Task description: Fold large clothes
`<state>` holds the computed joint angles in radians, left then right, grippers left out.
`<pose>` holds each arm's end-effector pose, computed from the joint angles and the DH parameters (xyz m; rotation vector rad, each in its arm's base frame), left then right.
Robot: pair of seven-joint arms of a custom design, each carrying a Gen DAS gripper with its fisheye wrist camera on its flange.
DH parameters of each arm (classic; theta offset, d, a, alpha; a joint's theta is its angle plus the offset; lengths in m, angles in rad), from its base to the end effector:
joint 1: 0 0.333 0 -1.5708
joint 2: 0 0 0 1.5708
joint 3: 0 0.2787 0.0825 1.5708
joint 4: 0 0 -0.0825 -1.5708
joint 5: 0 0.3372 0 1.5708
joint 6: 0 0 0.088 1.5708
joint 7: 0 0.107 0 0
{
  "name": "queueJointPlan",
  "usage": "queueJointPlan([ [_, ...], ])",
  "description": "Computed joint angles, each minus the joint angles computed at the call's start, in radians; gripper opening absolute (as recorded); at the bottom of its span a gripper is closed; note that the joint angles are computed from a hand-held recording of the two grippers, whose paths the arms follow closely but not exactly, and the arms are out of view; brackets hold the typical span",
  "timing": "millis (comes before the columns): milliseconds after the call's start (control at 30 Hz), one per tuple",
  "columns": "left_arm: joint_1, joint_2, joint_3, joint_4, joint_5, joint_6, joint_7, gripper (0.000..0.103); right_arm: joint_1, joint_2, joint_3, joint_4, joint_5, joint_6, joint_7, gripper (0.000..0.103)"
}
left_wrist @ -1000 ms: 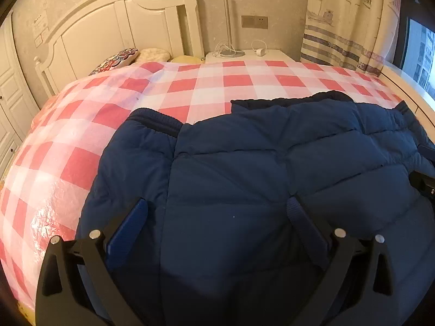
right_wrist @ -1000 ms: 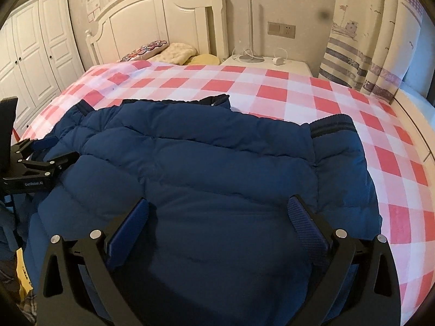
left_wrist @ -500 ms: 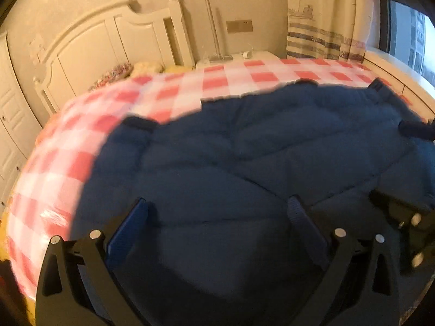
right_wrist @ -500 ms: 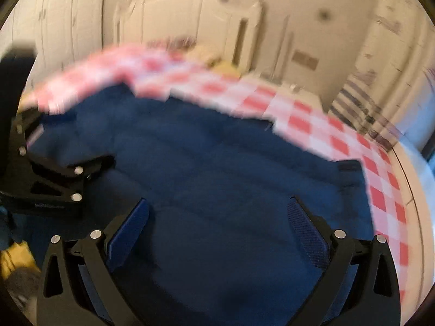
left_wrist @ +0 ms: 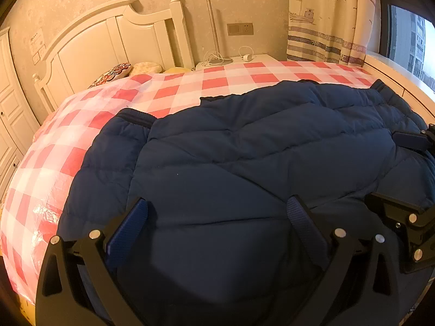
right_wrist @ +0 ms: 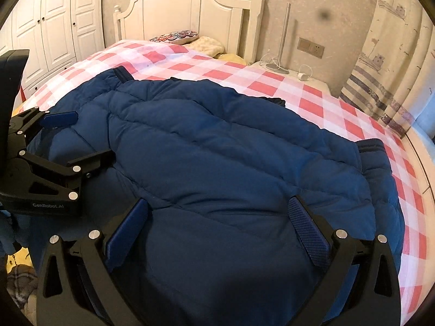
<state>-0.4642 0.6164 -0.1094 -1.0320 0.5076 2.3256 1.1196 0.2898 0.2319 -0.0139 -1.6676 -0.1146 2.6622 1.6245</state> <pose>0.6123 -0.3526 0.5438 -1.4677 1.9894 -0.6872 0.6027 0.1750 0.5378 -2.0083 1.4742 -0.6784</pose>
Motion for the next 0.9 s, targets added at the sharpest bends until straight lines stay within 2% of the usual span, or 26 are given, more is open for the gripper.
queueJointPlan([
  [167, 0.012, -0.01, -0.015, 0.017, -0.042, -0.049, 0.013, 0.101, -0.006, -0.012, 0.005, 0.003, 0.022, -0.027, -0.013, 0.098],
  [233, 0.053, -0.088, -0.038, -0.093, -0.085, 0.013, 0.012, 0.101, -0.008, -0.048, 0.0, -0.021, 0.007, -0.031, -0.003, 0.098],
  [300, 0.06, -0.159, -0.017, -0.187, -0.045, 0.053, -0.032, 0.101, -0.019, -0.097, -0.013, -0.07, -0.022, 0.009, 0.027, 0.098],
  [367, 0.074, -0.19, -0.004, -0.23, -0.014, 0.047, -0.068, 0.101, -0.041, -0.126, -0.027, -0.096, -0.059, 0.022, 0.08, 0.098],
  [433, 0.098, -0.183, -0.008, -0.232, -0.018, 0.004, -0.074, 0.101, -0.073, -0.132, -0.035, -0.109, -0.062, 0.002, 0.123, 0.098],
  [467, 0.124, -0.186, -0.024, -0.25, -0.049, 0.018, -0.056, 0.101, -0.081, -0.124, -0.046, -0.106, -0.024, -0.026, 0.112, 0.098],
  [533, 0.175, -0.218, -0.055, -0.339, -0.081, 0.126, -0.053, 0.101, -0.148, -0.118, -0.004, -0.154, 0.204, 0.032, -0.015, 0.099],
  [567, 0.16, -0.218, -0.038, -0.341, -0.072, 0.128, -0.058, 0.101, -0.16, -0.119, 0.005, -0.166, 0.271, 0.051, -0.056, 0.099],
  [600, 0.144, -0.207, -0.03, -0.319, -0.042, 0.102, -0.063, 0.101, -0.16, -0.117, 0.003, -0.159, 0.277, 0.042, -0.06, 0.098],
  [733, 0.161, -0.216, -0.042, -0.321, -0.066, 0.093, -0.05, 0.101, -0.149, -0.119, -0.012, -0.14, 0.224, 0.013, -0.014, 0.098],
  [800, 0.172, -0.272, -0.034, -0.394, -0.058, 0.132, -0.087, 0.101, -0.144, -0.166, -0.026, -0.194, 0.146, 0.04, 0.06, 0.098],
  [900, 0.192, -0.338, -0.028, -0.491, -0.038, 0.188, -0.142, 0.101, -0.163, -0.263, -0.023, -0.324, 0.081, 0.099, 0.1, 0.098],
])
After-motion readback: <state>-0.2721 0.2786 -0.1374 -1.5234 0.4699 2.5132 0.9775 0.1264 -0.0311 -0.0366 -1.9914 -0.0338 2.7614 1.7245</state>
